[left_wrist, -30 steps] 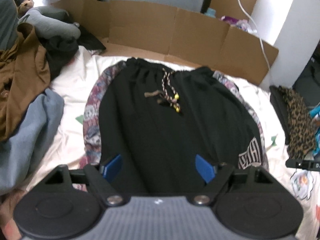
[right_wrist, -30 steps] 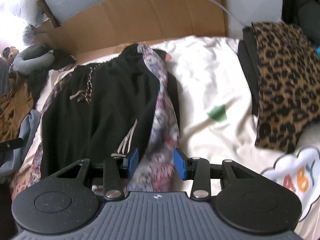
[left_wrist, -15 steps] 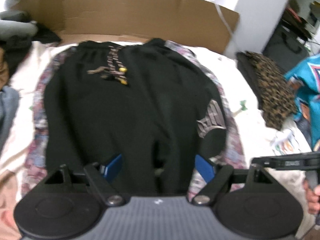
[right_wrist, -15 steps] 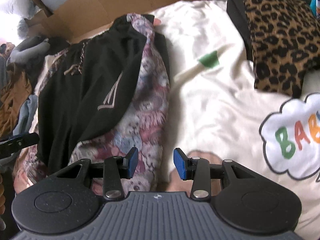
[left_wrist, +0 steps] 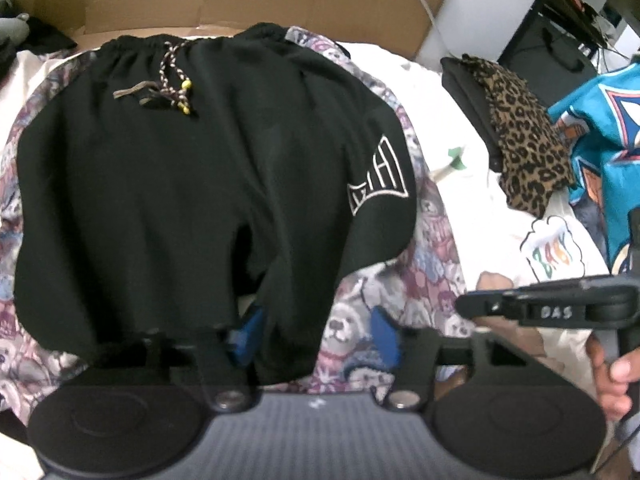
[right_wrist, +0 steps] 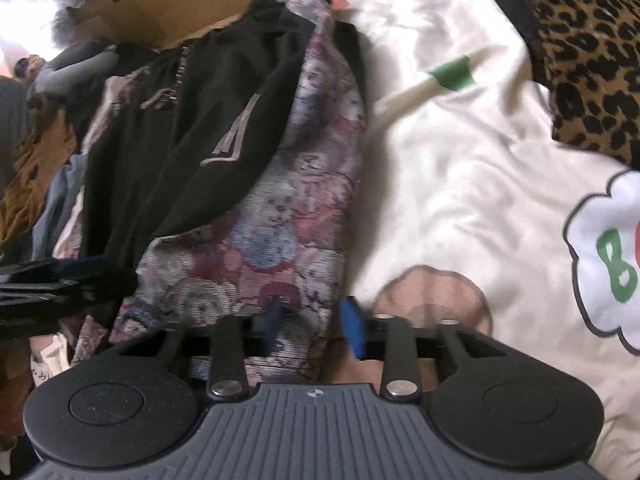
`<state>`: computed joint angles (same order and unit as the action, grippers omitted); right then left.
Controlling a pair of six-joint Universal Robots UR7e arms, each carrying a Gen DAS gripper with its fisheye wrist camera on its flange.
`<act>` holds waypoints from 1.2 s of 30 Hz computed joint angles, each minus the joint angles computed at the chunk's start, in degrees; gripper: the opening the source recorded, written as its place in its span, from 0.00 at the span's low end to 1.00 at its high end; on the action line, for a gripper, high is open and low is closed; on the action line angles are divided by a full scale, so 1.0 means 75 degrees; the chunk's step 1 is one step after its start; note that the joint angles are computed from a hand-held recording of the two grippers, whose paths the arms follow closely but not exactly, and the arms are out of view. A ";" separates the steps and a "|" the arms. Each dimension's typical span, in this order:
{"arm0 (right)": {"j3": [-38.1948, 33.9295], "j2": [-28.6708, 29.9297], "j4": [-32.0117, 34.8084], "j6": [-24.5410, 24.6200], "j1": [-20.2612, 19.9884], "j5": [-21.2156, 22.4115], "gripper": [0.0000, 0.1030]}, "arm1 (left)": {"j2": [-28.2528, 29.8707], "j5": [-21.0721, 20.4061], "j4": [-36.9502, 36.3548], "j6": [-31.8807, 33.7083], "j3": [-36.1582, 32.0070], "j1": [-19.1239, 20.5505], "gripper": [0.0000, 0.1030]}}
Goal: Fold clothes
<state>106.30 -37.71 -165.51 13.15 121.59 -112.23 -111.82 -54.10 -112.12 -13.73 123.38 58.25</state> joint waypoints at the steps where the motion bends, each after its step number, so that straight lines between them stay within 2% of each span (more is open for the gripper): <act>1: -0.0024 -0.0008 0.0020 -0.0052 0.0008 0.0064 0.03 | 0.0020 -0.0040 0.0029 -0.0020 -0.0014 0.0046 0.26; 2: -0.0026 -0.0026 -0.0018 -0.0117 0.0010 0.0174 0.02 | 0.0025 -0.0064 0.0047 -0.0032 -0.0025 0.0082 0.09; 8: -0.0183 -0.0008 -0.0341 -0.0363 0.0061 0.0779 0.00 | -0.0160 0.0122 0.0022 -0.0030 -0.0133 0.0167 0.00; 11: -0.0432 0.0158 -0.0337 -0.0560 0.0113 0.0982 0.00 | -0.0196 0.0424 0.0247 -0.0254 -0.0281 0.0210 0.00; 14: -0.0784 0.0399 -0.0153 -0.0627 0.0150 0.1181 0.00 | -0.0270 0.0443 0.0411 -0.0397 -0.0467 0.0288 0.03; 16: -0.1002 0.0567 -0.0045 -0.0697 0.0183 0.1293 0.00 | -0.0385 0.0368 0.0422 -0.0357 -0.0544 0.0253 0.08; 18: -0.1175 0.0706 0.0053 -0.0771 0.0220 0.1329 0.00 | -0.0494 0.0276 0.0398 -0.0245 -0.0567 0.0188 0.20; 20: -0.1257 0.0798 0.0119 -0.0811 0.0248 0.1241 0.00 | -0.0566 0.0207 0.0367 -0.0181 -0.0540 0.0123 0.23; 24: -0.1306 0.0952 0.0432 -0.0911 0.0255 0.0772 0.02 | -0.0659 -0.0191 0.0255 -0.0020 -0.0429 0.0090 0.23; 27: -0.1245 0.0949 0.0567 -0.0954 0.0253 0.0649 0.03 | -0.0584 -0.0477 0.0121 0.0161 -0.0296 0.0108 0.23; 30: -0.1086 0.0749 0.0570 -0.0988 0.0232 0.0920 0.16 | -0.0428 -0.0531 0.0081 0.0225 -0.0157 0.0139 0.23; 32: -0.0930 0.0580 0.0502 -0.1058 0.0246 0.0998 0.35 | -0.0358 -0.0489 0.0120 0.0241 -0.0076 0.0195 0.23; 33: -0.0858 0.0502 0.0463 -0.1101 0.0269 0.0967 0.39 | -0.0324 -0.0448 0.0144 0.0246 -0.0039 0.0220 0.23; 36: -0.0687 0.0275 0.0489 -0.1149 0.0311 0.0778 0.39 | -0.0192 -0.0297 0.0288 0.0164 -0.0017 0.0371 0.23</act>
<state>101.15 -35.65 -161.84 4.53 123.92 -106.39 -113.26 -56.32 -109.96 -12.51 123.25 61.03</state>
